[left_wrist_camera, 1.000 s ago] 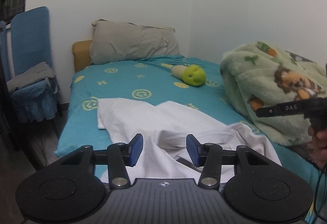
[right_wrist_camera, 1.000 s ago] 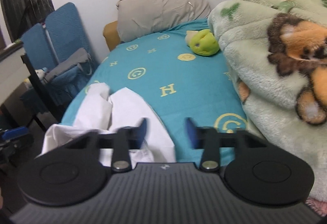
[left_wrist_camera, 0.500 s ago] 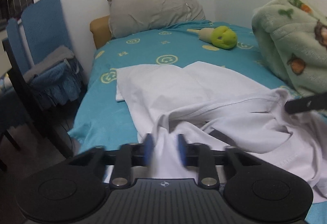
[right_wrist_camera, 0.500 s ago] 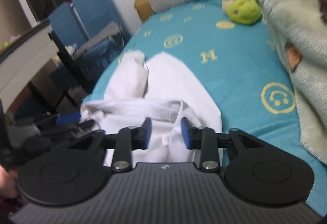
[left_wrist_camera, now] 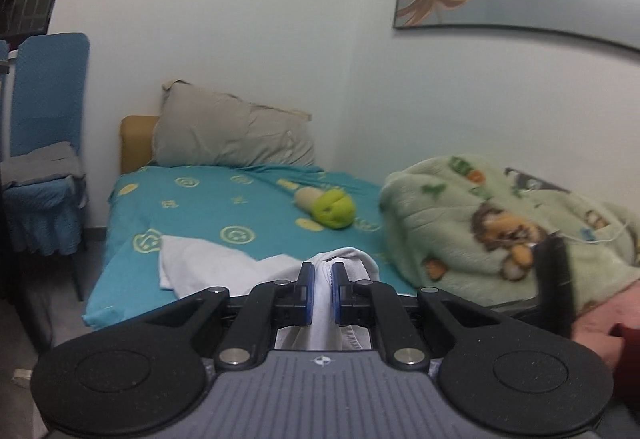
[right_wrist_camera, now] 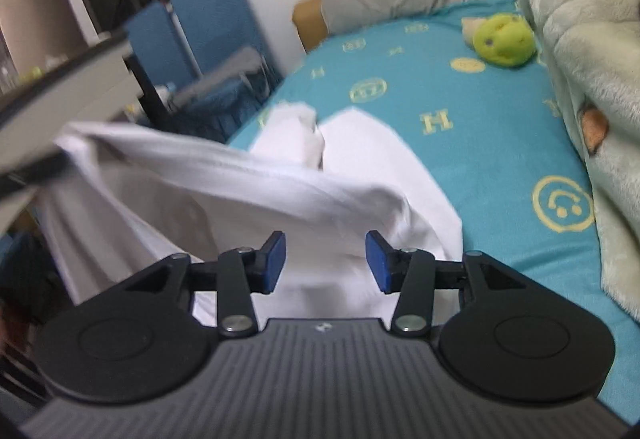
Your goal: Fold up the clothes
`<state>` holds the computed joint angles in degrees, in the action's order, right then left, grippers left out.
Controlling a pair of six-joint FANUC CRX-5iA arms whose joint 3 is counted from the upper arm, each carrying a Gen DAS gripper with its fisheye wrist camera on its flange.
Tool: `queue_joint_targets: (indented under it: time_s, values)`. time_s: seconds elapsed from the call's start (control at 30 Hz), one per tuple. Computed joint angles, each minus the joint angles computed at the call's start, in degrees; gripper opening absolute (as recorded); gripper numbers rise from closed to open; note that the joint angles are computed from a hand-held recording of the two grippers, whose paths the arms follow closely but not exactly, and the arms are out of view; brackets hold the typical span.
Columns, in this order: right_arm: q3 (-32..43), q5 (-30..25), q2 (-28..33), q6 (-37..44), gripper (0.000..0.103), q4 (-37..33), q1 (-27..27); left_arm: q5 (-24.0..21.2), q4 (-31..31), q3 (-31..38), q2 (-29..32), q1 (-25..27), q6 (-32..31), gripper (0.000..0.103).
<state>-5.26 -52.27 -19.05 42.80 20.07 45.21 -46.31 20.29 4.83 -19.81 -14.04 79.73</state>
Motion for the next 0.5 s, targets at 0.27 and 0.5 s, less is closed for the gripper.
queue_joint_targets:
  time_s: [0.27, 0.5]
  values:
    - [5.35, -12.56, 4.69, 3.38, 0.046, -2.26, -0.06, -2.81, -1.41, 1.13, 1.28, 0.61, 4.00, 0.009]
    - [5.18, -10.55, 3.29, 5.59, 0.010, -3.23, -0.31, -3.13, -1.12, 0.52, 1.55, 1.26, 4.38, 0.010]
